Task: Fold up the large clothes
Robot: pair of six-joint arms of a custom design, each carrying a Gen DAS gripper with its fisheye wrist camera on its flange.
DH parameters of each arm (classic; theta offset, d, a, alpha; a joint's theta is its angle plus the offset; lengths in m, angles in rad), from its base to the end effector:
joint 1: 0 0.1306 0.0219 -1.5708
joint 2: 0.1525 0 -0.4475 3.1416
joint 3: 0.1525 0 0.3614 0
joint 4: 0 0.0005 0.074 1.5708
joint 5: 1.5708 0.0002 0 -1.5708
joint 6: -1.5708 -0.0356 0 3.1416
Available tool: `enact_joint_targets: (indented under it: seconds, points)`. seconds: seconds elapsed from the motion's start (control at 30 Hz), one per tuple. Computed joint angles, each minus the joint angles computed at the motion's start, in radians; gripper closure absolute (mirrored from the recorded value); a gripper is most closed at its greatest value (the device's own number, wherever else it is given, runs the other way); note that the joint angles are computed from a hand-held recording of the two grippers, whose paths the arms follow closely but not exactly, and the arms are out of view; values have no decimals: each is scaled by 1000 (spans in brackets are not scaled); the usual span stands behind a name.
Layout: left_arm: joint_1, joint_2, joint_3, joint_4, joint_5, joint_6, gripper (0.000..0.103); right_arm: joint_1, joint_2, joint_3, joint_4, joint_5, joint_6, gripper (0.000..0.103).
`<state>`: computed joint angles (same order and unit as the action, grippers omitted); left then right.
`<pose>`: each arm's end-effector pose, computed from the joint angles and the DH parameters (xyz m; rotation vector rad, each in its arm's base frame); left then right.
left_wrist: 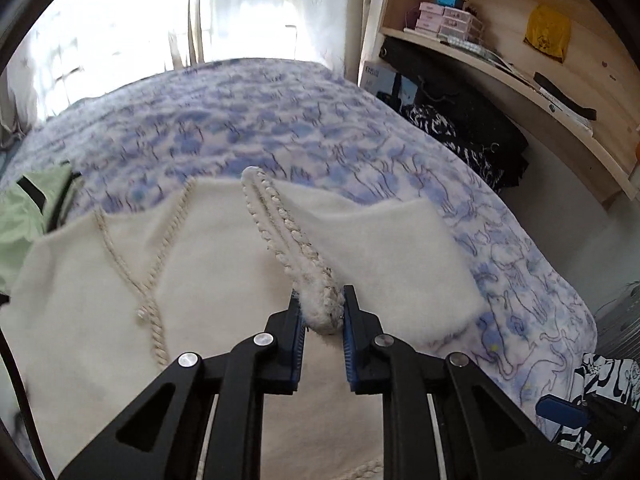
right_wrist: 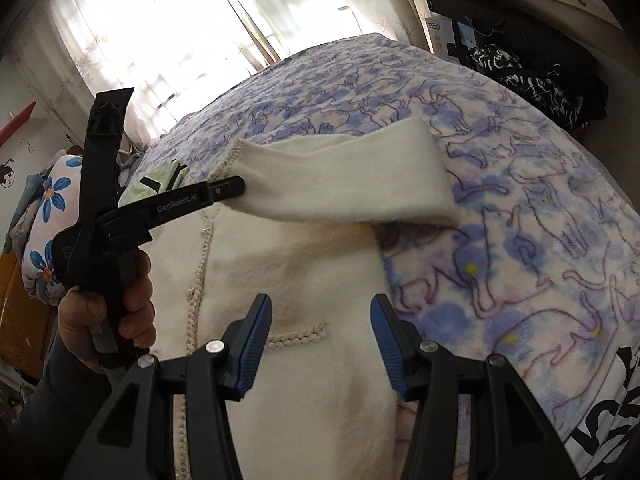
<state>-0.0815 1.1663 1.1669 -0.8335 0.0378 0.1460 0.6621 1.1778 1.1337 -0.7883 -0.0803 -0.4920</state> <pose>0.3440 -0.0300 0.4830 -0.0600 2.4076 -0.1509 0.2745 0.2170 0.4682 -0.2507 2.4840 0.6110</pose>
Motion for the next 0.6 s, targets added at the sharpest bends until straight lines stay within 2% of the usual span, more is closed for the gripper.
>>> enact_joint_targets:
  seconds: [0.2, 0.3, 0.43, 0.53, 0.57, 0.6]
  points:
    - [220, -22, 49, -26, -55, -144, 89, 65, 11, 61, -41, 7, -2, 51]
    - [348, -22, 19, -27, -21, -190, 88, 90, 31, 78, -51, -7, -13, 51]
    - [476, 19, -56, -37, 56, -246, 82, 128, 90, 110, -93, 36, -30, 51]
    - [544, 69, -91, -76, 126, -273, 63, 137, 131, 130, -122, 29, -62, 51]
    - [565, 87, -98, -86, 156, -270, 50, 138, 141, 136, -126, 25, -69, 51]
    - [589, 101, -100, -88, 184, -261, 43, 139, 149, 140, -127, 26, -78, 51]
